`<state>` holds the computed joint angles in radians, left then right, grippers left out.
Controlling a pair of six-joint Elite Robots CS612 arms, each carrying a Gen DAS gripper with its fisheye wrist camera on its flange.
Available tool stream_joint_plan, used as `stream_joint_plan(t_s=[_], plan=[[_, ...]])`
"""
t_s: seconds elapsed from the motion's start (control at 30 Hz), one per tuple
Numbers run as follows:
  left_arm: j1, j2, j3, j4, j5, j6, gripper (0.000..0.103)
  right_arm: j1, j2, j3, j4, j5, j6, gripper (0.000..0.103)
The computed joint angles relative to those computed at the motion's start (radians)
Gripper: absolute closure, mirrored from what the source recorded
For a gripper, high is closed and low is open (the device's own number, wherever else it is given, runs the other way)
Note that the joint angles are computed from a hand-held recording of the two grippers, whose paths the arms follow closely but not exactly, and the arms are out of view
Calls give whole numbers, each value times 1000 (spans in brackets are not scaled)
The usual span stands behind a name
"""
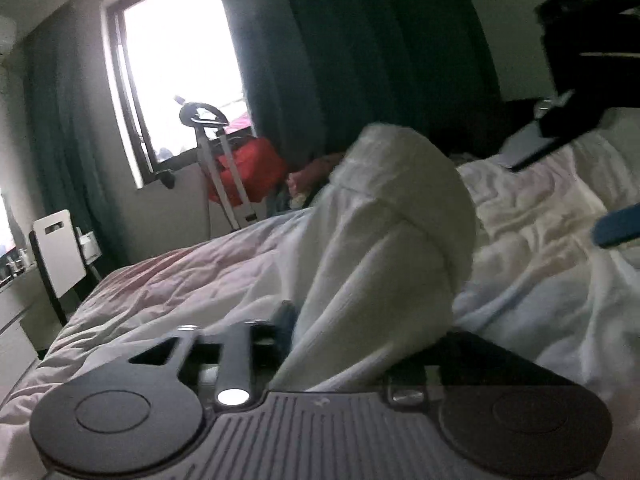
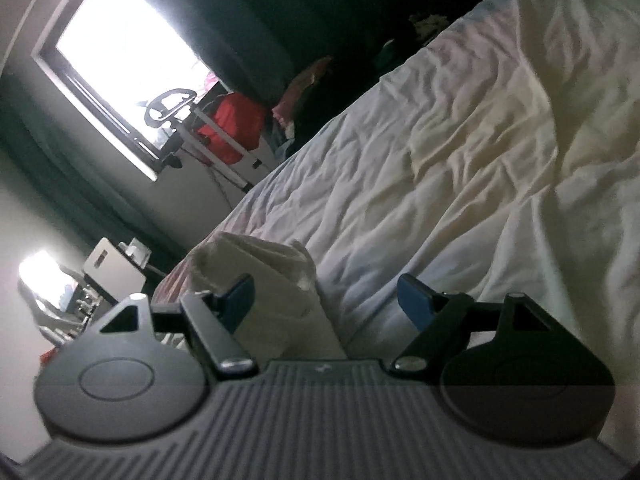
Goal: Fold clothes
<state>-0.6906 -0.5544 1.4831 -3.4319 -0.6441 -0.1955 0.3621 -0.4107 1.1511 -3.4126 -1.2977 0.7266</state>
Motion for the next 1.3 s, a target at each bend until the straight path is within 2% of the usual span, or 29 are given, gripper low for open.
stream_joint_plan(t_s=[0.03, 0.07, 0.17, 0.3, 0.43, 0.53, 0.63, 0.67, 0.77, 0.87, 0.97, 1.03, 1.17, 1.3], plan=[[4, -17, 23, 13, -33, -16, 30, -2, 5, -4, -8, 21, 17, 22], [9, -34, 46, 26, -68, -32, 23, -5, 10, -9, -17, 41, 35, 22], [23, -79, 120, 27, -160, -24, 17, -9, 21, -20, -28, 90, 74, 22], [29, -123, 229, -34, -229, 32, 11, -17, 40, -35, -36, 183, 149, 22], [13, -179, 347, -82, -229, 79, 10, -13, 54, -51, -11, 257, 180, 22], [5, -215, 413, -111, -202, 33, 8, -6, 59, -61, 4, 278, 180, 22], [15, -220, 445, -165, -166, -32, 8, 3, 75, -85, -13, 294, 180, 22], [27, -226, 442, -155, -167, -68, 8, 8, 80, -94, -11, 288, 172, 21], [31, -241, 470, -123, -178, -199, 8, 22, 89, -118, 26, 243, 126, 16], [24, -240, 484, -132, -165, -223, 8, 37, 99, -141, 62, 165, 74, 16], [10, -241, 488, -132, -143, -210, 8, 48, 114, -160, 54, 103, 54, 17], [-4, -243, 496, -127, -128, -237, 8, 52, 119, -162, 29, 78, 40, 18], [-9, -242, 494, -114, -117, -252, 6, 57, 106, -139, 20, 36, -6, 44], [-8, -235, 491, -126, -117, -224, 4, 67, 88, -109, -23, -11, -49, 60]])
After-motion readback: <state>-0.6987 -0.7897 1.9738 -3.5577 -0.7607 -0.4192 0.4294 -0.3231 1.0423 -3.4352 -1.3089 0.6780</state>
